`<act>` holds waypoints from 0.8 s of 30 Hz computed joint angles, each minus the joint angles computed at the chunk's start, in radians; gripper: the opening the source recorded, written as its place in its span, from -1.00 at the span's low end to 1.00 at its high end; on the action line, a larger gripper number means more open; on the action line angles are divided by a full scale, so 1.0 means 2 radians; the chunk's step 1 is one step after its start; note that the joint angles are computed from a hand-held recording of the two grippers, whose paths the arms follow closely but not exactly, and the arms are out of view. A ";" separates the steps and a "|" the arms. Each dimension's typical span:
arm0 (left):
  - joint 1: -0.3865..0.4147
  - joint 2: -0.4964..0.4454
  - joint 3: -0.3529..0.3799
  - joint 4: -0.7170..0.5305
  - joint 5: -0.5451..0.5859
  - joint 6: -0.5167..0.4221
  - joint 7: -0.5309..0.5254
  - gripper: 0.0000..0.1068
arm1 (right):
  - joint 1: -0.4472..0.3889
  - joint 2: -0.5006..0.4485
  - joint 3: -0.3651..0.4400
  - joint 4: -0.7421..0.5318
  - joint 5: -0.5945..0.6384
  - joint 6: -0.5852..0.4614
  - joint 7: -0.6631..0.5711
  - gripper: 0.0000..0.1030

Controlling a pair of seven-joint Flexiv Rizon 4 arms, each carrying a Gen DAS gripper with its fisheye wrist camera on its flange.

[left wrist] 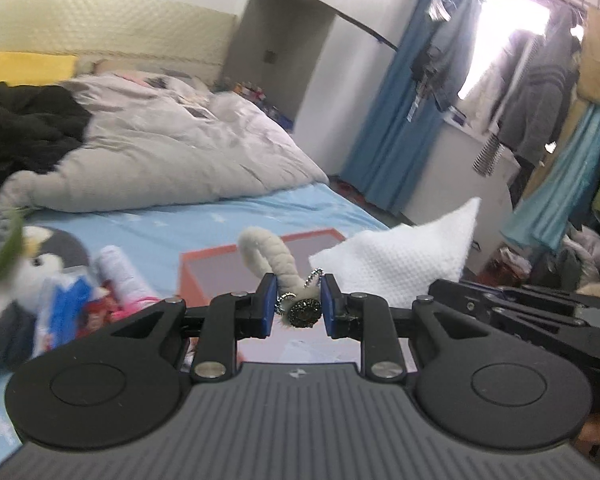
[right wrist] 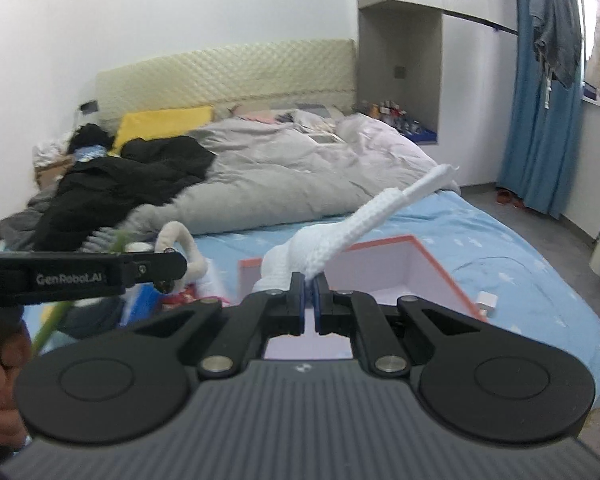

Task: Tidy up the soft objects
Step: 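Lift the keychain with the left tool while the right tool lifts the tissue, then open both tools over the pink box to drop keychain and tissue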

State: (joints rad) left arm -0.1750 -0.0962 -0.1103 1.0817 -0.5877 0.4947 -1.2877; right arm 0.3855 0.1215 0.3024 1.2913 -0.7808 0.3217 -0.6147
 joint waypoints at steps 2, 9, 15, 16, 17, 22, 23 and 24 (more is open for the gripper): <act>-0.007 -0.024 -0.010 -0.028 0.016 -0.015 -0.017 -0.49 | -0.005 0.001 -0.007 0.001 0.011 -0.015 -0.010 -0.85; -0.044 -0.101 -0.031 -0.117 0.081 -0.077 -0.061 -0.48 | -0.033 0.016 -0.026 0.022 0.088 -0.053 -0.023 -0.85; -0.078 -0.174 -0.028 -0.217 0.130 -0.160 -0.101 -0.48 | -0.053 0.022 -0.044 0.033 0.170 -0.069 -0.045 -0.85; -0.083 -0.183 -0.024 -0.231 0.138 -0.171 -0.107 -0.48 | -0.057 0.026 -0.047 0.039 0.184 -0.067 -0.045 -0.85; -0.089 -0.194 -0.022 -0.250 0.145 -0.184 -0.114 -0.48 | -0.060 0.030 -0.047 0.045 0.190 -0.068 -0.045 -0.85; -0.097 -0.216 -0.016 -0.283 0.151 -0.226 -0.116 -0.48 | -0.072 0.044 -0.046 0.070 0.216 -0.070 -0.045 -0.83; -0.098 -0.215 -0.015 -0.280 0.153 -0.226 -0.113 -0.47 | -0.073 0.047 -0.046 0.074 0.219 -0.069 -0.047 -0.82; -0.098 -0.215 -0.017 -0.279 0.151 -0.228 -0.110 -0.47 | -0.075 0.048 -0.045 0.077 0.219 -0.068 -0.045 -0.82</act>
